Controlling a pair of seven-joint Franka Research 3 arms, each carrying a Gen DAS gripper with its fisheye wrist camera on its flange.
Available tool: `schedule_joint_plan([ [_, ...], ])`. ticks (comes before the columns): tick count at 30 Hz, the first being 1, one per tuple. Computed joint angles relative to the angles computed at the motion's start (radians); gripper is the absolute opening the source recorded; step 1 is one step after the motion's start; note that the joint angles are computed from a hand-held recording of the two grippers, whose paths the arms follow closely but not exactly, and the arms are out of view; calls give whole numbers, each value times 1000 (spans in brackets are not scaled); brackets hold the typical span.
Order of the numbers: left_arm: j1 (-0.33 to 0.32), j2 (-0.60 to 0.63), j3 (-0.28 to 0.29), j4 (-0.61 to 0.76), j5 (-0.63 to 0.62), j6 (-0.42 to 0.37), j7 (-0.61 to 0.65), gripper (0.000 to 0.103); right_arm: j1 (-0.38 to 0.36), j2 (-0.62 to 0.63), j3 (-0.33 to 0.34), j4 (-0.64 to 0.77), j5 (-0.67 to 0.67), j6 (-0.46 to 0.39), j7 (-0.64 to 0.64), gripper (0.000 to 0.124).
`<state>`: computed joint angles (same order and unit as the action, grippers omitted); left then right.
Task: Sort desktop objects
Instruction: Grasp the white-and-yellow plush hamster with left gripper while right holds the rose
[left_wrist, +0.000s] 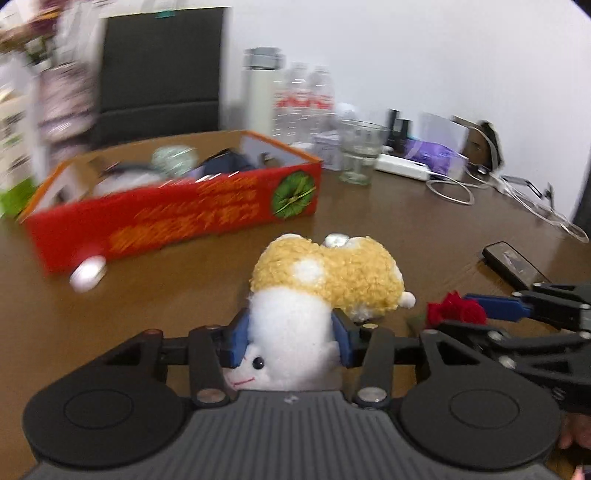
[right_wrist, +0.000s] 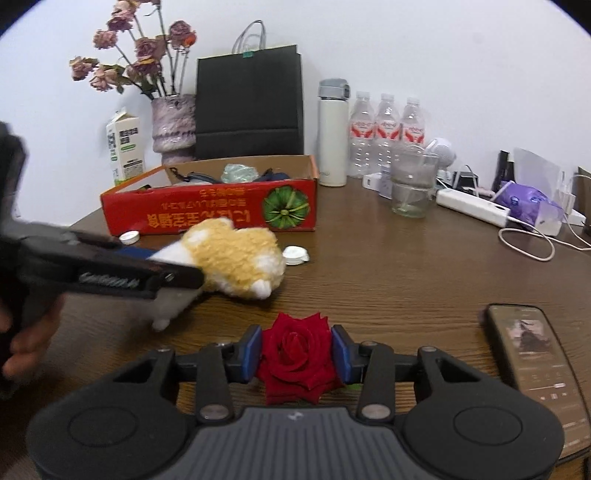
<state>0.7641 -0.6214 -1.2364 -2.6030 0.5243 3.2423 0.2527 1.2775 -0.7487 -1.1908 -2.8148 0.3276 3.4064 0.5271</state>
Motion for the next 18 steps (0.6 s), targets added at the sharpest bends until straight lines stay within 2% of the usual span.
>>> schedule_joint_plan([
  [2, -130, -47, 62, -46, -49, -94, -72, 49, -5, -12, 6, -9, -8, -6, -9, 40],
  [3, -177, -64, 83, -65, -59, -121, -104, 52, -4, -13, 7, -11, -11, -8, -16, 42],
  [4, -203, -72, 99, -78, -52, -121, -119, 60, -5, -9, 13, -14, -9, -5, -17, 42],
  [6, -217, -69, 117, -89, -18, -94, -124, 70, 0, -5, 17, -15, -8, 0, -15, 45],
  [9, -192, -28, 119, -64, 23, -110, -138, 73, -6, -22, 19, -25, -15, 3, -24, 51],
  [10, -178, -15, 115, -61, 30, -98, -157, 72, -14, -23, 25, -29, -15, 5, -23, 53],
  [12, -155, 20, 112, -54, 41, -82, -183, 61, -43, -20, 44, -36, -11, -8, -18, 53],
  [16, -161, -66, 96, -75, 44, -56, -249, 49, -80, 3, 69, -41, -7, -41, -20, 52],
  [18, -195, -109, 125, -100, 23, -48, -279, 48, -72, 3, 63, -34, 1, -57, -28, 40],
])
